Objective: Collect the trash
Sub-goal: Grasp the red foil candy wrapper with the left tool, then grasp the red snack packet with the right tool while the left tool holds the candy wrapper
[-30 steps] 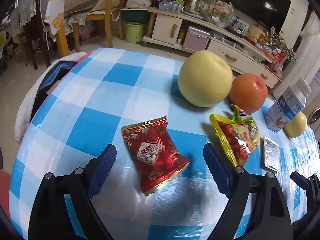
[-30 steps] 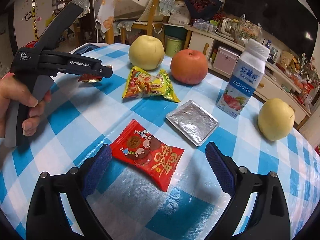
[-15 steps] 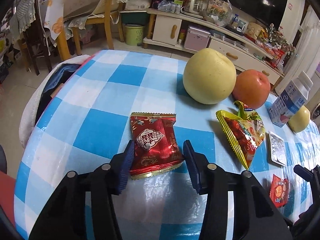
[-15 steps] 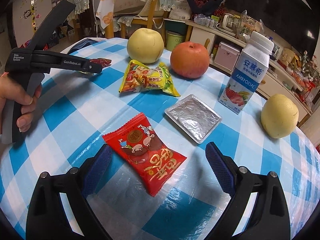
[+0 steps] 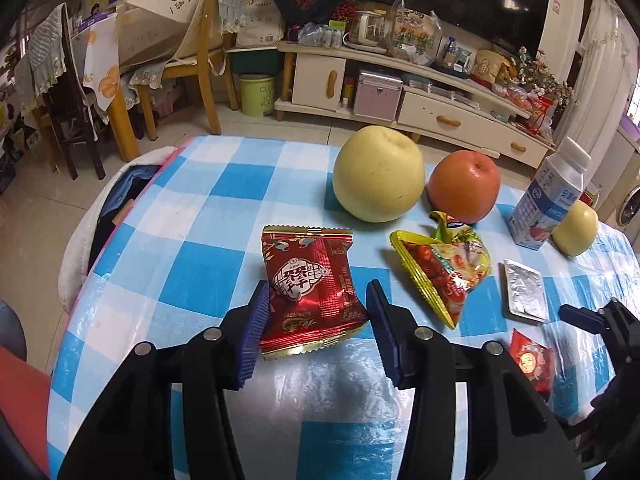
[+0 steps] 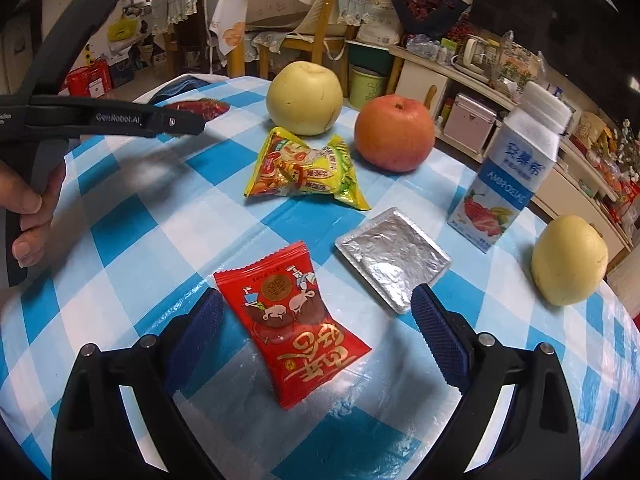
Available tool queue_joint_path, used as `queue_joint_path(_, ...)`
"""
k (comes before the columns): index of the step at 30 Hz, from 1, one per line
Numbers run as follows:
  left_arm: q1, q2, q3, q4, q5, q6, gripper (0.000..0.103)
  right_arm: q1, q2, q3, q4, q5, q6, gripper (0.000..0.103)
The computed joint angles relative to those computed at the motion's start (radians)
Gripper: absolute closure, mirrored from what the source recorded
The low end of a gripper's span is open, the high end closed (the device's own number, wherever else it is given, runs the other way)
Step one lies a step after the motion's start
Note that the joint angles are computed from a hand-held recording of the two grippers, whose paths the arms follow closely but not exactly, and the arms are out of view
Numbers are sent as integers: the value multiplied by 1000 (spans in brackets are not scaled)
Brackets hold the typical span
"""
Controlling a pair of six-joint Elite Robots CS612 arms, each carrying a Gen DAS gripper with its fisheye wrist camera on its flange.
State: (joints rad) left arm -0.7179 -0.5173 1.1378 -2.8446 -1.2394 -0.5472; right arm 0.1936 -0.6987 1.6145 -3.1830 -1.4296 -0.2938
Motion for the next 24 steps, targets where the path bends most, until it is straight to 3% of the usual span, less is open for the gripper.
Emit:
queue_joint_path(5, -7, -13, 24, -26, 5, 19, 53, -7, 3, -12, 49, 37, -8, 12)
queue_joint_path(7, -7, -17, 33, -33, 4, 26, 53, -19, -3, -12, 81, 101, 14, 41)
queue_joint_path(9, -8, -20, 41, -38, 4, 30, 53, -22, -10, -6, 85, 91, 19, 62)
queue_joint_path(18, -11, -29, 59, -54, 11, 43, 53, -30, -27, 9, 100, 145, 36, 64)
queue_joint_path(24, -14, -41, 73, -73, 16, 48, 53, -41, -48, 35, 48, 195, 66, 64)
